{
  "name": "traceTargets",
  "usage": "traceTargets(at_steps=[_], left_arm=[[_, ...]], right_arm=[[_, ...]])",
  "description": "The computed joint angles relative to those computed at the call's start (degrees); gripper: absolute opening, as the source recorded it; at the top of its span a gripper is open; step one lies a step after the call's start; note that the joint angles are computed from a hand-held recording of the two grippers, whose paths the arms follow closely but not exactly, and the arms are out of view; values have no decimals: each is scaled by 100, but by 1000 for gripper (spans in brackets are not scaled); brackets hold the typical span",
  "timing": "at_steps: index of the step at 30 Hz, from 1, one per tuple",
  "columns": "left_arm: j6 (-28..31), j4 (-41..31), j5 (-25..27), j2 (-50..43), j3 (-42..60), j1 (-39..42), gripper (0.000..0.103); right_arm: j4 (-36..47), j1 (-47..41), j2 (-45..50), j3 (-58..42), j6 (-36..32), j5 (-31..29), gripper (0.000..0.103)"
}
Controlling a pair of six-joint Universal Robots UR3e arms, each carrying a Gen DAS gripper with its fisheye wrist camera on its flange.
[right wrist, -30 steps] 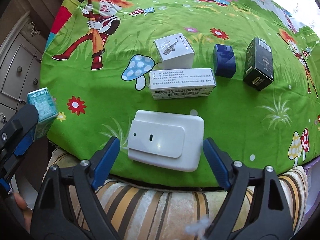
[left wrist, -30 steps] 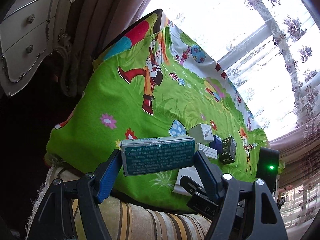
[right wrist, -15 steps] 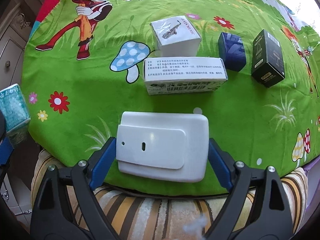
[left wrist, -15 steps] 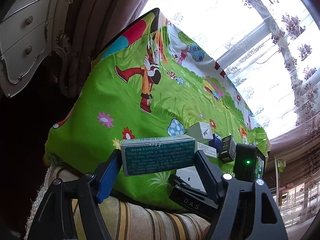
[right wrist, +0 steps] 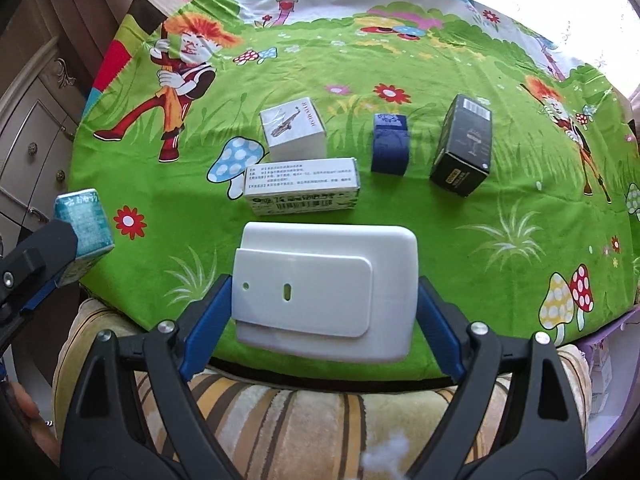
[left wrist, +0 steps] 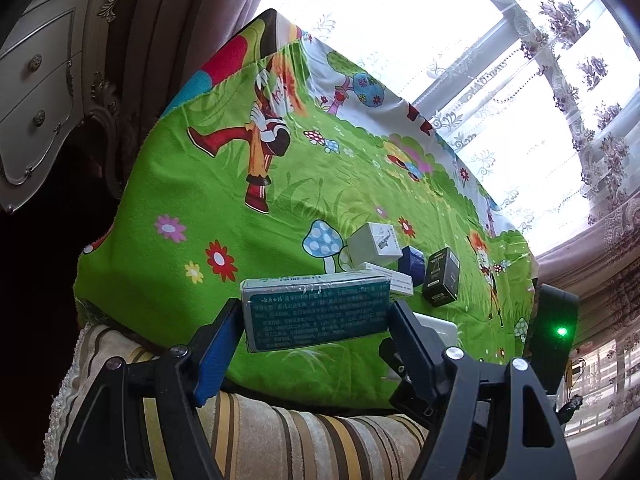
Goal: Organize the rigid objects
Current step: 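Carry the teal box and white case over the purple box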
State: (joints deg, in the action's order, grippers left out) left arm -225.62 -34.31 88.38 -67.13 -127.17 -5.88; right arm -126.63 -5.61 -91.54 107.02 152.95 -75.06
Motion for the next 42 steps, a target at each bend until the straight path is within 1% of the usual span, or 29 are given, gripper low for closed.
traceTargets(at_steps=[2, 5, 8, 14, 20, 26, 29, 32, 36, 42], left_arm=[[-24, -11, 94, -135, 149, -165, 74], [-70, -61, 215, -372, 407, -419, 74], [-93, -110, 333, -636, 689, -672, 74], [-106, -176, 517, -1242, 1329, -1206, 74], [-129, -328, 621, -2061, 2180, -1758, 74], [-113, -608, 697, -2914, 3225, -2314, 74], [-70, -834, 712, -3395, 3877, -2583, 74], [-32, -1037, 673, -3874, 4553, -2824, 74], [80, -1451, 681, -4533, 5586, -3146, 74], [262, -2381, 594, -5746, 7641, -3567, 74]], right_arm=[[105, -264, -175, 69, -191, 179, 89], [537, -764, -591, 161, -527, 517, 89], [733, -1128, -727, 178, -651, 770, 89], [1579, -2207, -1075, 109, -1231, 1380, 89], [2597, -3454, -1347, -73, -2120, 1806, 89], [3623, -4659, -1291, -528, -3019, 2097, 89], [3970, -5220, -1205, -735, -3445, 2183, 89], [4089, -5709, -1039, -898, -3715, 2209, 89], [4045, -6288, -672, -1119, -3946, 2176, 89], [3663, -6998, 184, -1580, -3951, 2028, 89]])
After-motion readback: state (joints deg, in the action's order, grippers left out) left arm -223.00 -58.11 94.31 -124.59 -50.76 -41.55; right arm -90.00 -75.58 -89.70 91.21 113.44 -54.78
